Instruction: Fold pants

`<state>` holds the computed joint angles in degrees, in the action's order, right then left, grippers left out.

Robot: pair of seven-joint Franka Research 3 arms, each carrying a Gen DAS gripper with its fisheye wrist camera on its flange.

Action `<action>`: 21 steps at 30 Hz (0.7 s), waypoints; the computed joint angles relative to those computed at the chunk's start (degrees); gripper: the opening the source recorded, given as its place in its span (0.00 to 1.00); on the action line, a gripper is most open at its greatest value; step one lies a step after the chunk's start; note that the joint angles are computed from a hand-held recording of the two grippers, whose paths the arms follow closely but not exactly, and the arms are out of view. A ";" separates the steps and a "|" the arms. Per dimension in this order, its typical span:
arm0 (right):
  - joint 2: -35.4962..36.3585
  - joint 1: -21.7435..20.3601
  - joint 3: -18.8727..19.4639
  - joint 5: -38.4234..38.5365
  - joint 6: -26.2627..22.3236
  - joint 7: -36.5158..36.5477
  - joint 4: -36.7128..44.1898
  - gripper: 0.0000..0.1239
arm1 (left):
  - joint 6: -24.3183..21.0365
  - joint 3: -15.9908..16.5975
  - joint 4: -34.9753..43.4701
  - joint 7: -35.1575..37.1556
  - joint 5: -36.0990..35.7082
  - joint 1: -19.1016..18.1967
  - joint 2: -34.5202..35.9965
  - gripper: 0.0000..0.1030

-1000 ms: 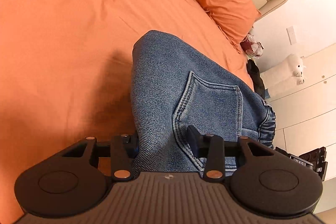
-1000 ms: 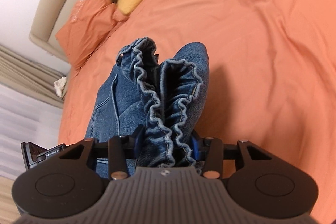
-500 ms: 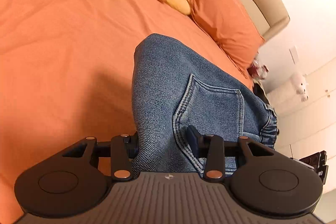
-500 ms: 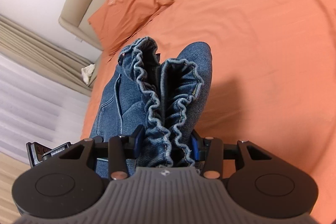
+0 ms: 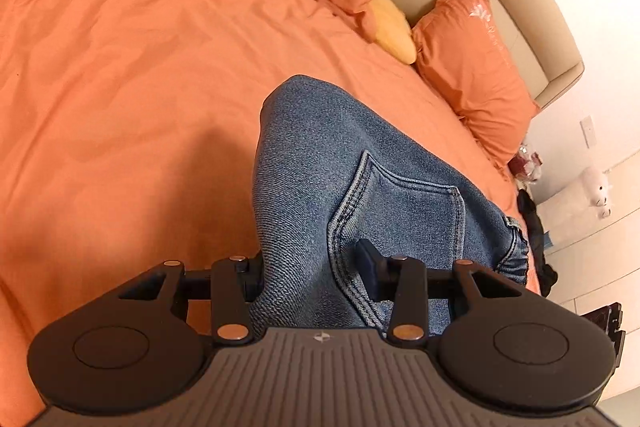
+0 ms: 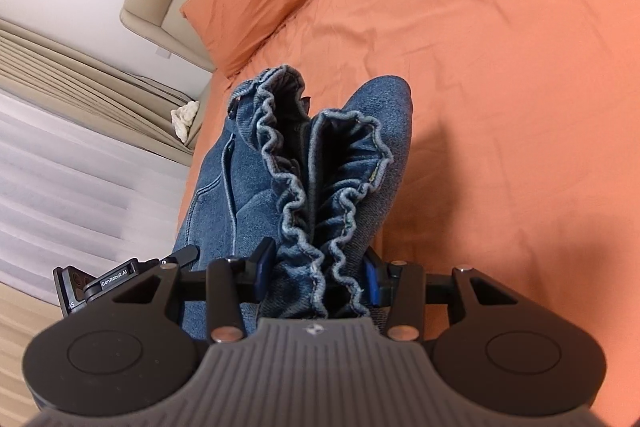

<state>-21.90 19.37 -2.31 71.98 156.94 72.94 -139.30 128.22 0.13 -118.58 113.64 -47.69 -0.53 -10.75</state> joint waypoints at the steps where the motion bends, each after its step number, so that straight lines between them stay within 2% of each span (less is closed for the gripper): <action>1: 1.02 0.31 0.08 0.60 0.24 -0.27 0.48 0.33 | -0.54 0.29 0.83 0.36 0.13 0.17 1.12 0.45; 5: 5.97 0.67 0.76 2.88 1.05 -1.28 3.45 0.33 | -1.82 0.11 3.97 2.15 -0.19 1.77 5.97 0.45; 11: 10.58 -0.53 1.93 6.32 1.60 -4.45 5.77 0.33 | -2.57 -2.41 8.26 4.44 0.31 4.55 11.92 0.45; 13: 11.06 -1.22 2.34 4.64 0.95 -3.96 5.67 0.33 | -2.66 -3.17 8.52 5.60 0.54 5.23 12.62 0.45; 16: 12.61 -2.25 3.37 -2.37 0.45 1.65 5.67 0.34 | -2.39 -4.00 8.00 7.16 2.64 5.75 13.00 0.46; 21: 14.42 -2.28 4.02 -5.70 1.56 4.04 5.80 0.35 | -1.30 -4.63 6.89 7.43 4.92 5.88 12.78 0.54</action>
